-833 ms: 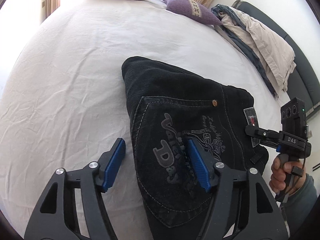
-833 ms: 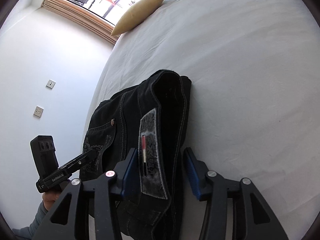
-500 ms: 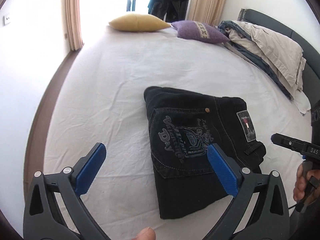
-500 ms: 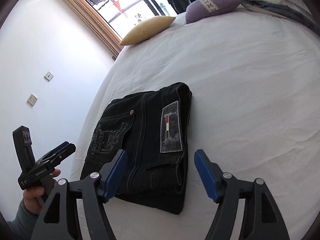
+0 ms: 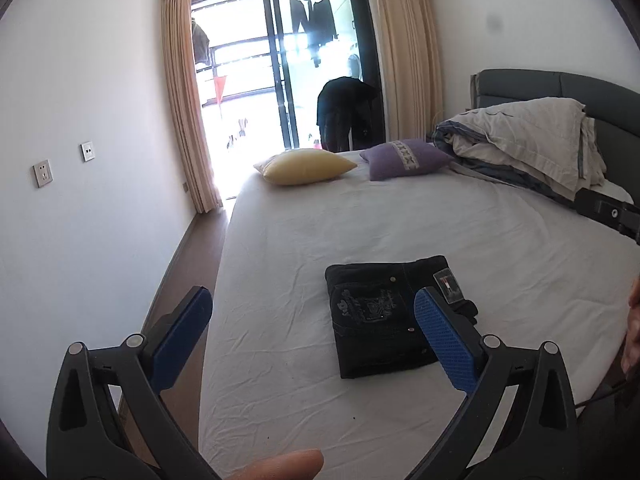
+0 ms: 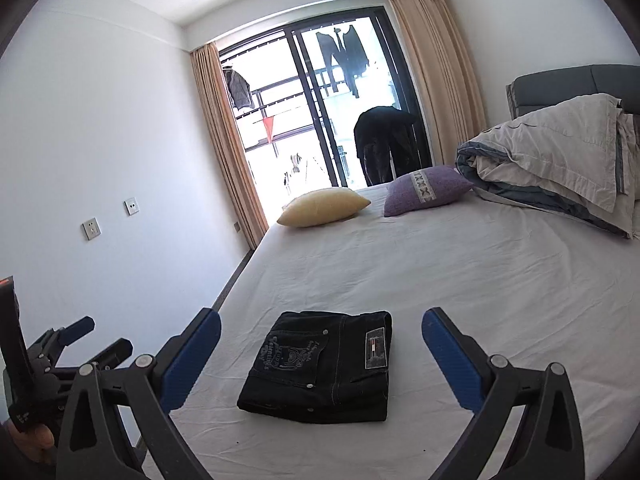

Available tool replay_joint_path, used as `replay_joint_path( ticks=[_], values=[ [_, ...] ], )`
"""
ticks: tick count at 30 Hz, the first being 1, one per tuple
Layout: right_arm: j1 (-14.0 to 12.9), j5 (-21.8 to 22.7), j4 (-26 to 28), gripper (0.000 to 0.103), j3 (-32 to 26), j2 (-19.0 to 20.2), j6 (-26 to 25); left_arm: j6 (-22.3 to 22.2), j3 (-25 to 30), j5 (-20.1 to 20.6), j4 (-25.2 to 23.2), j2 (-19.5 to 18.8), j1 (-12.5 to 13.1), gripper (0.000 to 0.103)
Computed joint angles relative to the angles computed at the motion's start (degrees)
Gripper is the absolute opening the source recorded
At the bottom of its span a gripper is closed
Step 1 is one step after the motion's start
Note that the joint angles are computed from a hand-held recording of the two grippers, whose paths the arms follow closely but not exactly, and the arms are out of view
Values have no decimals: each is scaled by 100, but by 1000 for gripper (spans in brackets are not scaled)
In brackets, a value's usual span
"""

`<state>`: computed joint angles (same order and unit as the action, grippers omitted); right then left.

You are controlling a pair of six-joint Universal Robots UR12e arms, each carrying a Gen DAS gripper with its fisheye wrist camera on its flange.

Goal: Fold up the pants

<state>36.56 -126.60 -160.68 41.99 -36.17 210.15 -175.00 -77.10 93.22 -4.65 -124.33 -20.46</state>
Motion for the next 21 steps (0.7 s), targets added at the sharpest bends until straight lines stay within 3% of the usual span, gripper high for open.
replay_joint_path(
  ticks=[2,4,8,15,21],
  values=[
    [89,-211,115,103,-52,-34,-69,-82,-92,-19,-285,155,-12,103],
    [177,-575,742,103,-147,-66,40,-322,-73,47,-845,267,-37,103],
    [263,-795,1729,103,-188,-133,519,-522,-122,83,-1276,356,-86,103],
    [292,-604,2641,103,-285,-86,1110,-749,-39,-159,-1835,260,-73,103],
    [294,-476,2982,103,-552,67,1264,-843,122,-260,-2058,87,-38,103]
  ],
)
